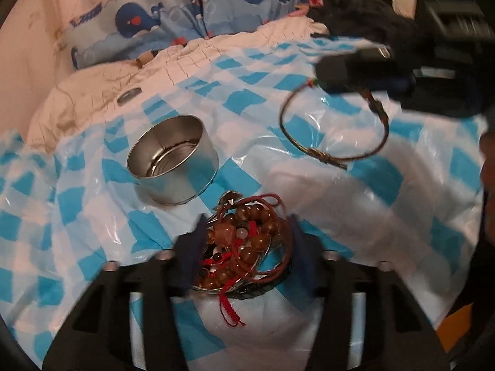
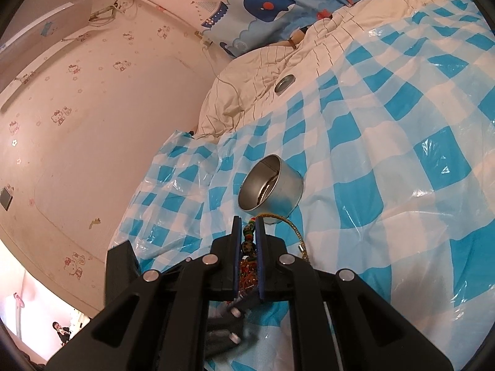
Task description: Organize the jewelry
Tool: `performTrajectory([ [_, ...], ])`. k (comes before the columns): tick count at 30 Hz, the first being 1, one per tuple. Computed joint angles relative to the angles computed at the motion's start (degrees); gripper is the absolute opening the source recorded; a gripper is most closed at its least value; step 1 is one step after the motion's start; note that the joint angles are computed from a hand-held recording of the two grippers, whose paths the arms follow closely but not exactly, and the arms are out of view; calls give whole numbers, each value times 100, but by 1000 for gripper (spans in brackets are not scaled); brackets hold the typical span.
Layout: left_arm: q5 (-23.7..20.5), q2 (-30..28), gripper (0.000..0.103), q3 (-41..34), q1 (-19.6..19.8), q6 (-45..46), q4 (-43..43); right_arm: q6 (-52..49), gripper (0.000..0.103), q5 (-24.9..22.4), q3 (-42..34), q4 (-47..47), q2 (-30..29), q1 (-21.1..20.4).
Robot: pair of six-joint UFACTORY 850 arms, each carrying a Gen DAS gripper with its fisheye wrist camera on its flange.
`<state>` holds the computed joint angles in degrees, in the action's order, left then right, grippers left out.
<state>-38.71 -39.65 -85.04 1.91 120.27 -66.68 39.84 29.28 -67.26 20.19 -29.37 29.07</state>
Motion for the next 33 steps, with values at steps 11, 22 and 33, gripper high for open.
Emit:
performTrajectory([
  [11, -1693, -669, 1, -1262, 274, -2128, 834, 0, 10, 39, -11, -23, -30, 3],
  [22, -2958, -1162, 1, -2343, 510, -3010, 290, 351, 10, 252, -102, -292, -118, 10],
  [33, -3084, -1709, 1, -3406, 305, -3707, -75, 1060, 10, 567, -339, -862, -311, -71],
])
